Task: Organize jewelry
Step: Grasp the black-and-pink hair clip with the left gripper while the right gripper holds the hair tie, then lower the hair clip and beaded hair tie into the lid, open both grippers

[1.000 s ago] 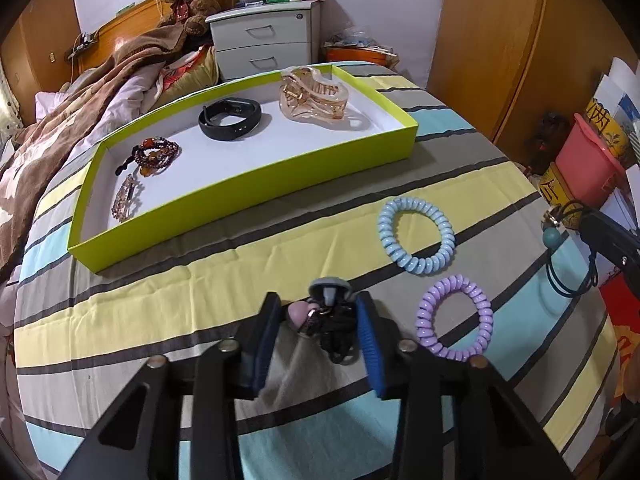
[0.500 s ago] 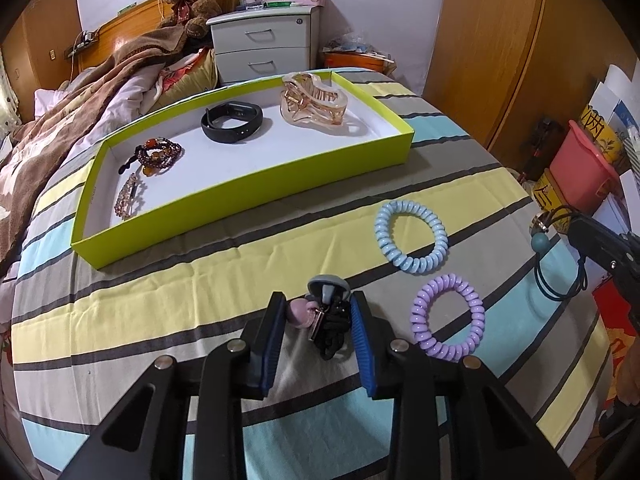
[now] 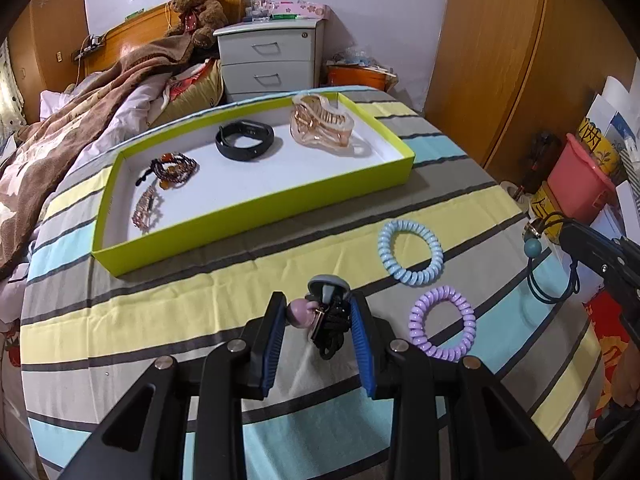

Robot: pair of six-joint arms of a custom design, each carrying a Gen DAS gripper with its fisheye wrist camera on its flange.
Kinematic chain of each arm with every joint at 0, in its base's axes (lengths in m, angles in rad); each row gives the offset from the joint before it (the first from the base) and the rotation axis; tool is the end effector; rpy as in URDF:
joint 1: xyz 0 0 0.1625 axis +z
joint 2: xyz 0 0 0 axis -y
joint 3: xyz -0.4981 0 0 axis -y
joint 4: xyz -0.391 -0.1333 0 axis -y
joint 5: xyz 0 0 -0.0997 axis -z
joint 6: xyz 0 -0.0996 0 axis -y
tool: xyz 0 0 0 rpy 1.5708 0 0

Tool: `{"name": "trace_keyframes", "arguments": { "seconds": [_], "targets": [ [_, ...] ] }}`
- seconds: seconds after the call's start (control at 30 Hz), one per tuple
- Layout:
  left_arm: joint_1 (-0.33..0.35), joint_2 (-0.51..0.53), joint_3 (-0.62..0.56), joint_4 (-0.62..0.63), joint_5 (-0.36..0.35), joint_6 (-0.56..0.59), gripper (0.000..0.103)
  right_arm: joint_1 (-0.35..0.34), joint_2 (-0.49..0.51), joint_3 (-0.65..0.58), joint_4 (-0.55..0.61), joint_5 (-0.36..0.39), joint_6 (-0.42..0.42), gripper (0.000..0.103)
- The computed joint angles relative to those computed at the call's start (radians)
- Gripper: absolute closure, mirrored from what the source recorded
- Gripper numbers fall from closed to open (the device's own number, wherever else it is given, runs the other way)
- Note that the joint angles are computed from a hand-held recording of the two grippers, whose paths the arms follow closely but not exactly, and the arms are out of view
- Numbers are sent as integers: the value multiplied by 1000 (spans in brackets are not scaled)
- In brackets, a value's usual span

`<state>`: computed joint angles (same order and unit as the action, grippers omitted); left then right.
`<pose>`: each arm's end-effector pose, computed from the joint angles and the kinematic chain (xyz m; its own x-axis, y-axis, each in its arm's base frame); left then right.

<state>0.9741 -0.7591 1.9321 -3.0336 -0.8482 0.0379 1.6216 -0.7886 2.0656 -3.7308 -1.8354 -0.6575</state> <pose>-0.1891 -0.6328 0.1018 -0.7057 0.2950 -0.6441 0.5656 0.7821 -0.2615 0.1377 -0.5957 0.1576 -0.7514 -0.2665 0.6036 -0.6209 0.5952 -0.5101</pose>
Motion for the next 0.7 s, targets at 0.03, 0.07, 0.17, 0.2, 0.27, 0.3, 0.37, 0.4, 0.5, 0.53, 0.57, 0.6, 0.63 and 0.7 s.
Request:
{"name": "trace_keyframes", "arguments": {
  "seconds": [0.03,0.07,0.17,0.2,0.27,0.3,0.37,0.4,0.5,0.53,0.57,0.6,0.63,0.7],
  "targets": [
    [-1,-3,1,-4,0,1,69,4,0,-2,0,0,-1,101],
    [-1,-5,3,-9,0,2,69,7,0,-3,-1,0,-3,101],
    [-3,-14,8,-21,1,7,69,17,3,-13,1,-2,-8,101],
    [-3,-17,9,-25,2,8,69,22,4,-18,3,-3,-9,101],
    [-4,-24,11,-34,3,12,69,29,6,-28,8,-4,-14,101],
    [-4,-27,11,-38,4,14,69,33,8,-35,12,-5,-17,101],
    [-2,-34,10,-43,5,18,69,41,14,-48,17,-7,-22,101],
    [-1,-37,8,-46,7,21,69,44,16,-56,21,-6,-23,101],
    [1,-46,3,-60,11,34,69,55,24,-80,34,-2,-25,101],
    [2,-49,0,-63,14,37,69,58,26,-88,37,-1,-27,101],
    [3,-51,-3,-66,15,43,69,62,30,-97,42,0,-27,101],
    [4,-53,-6,-70,16,51,69,66,33,-106,48,1,-26,101],
    [5,-56,-9,-73,19,56,69,70,36,-115,51,1,-27,101],
    [7,-61,-15,-78,22,67,69,75,42,-132,66,2,-30,101]
  ]
}}
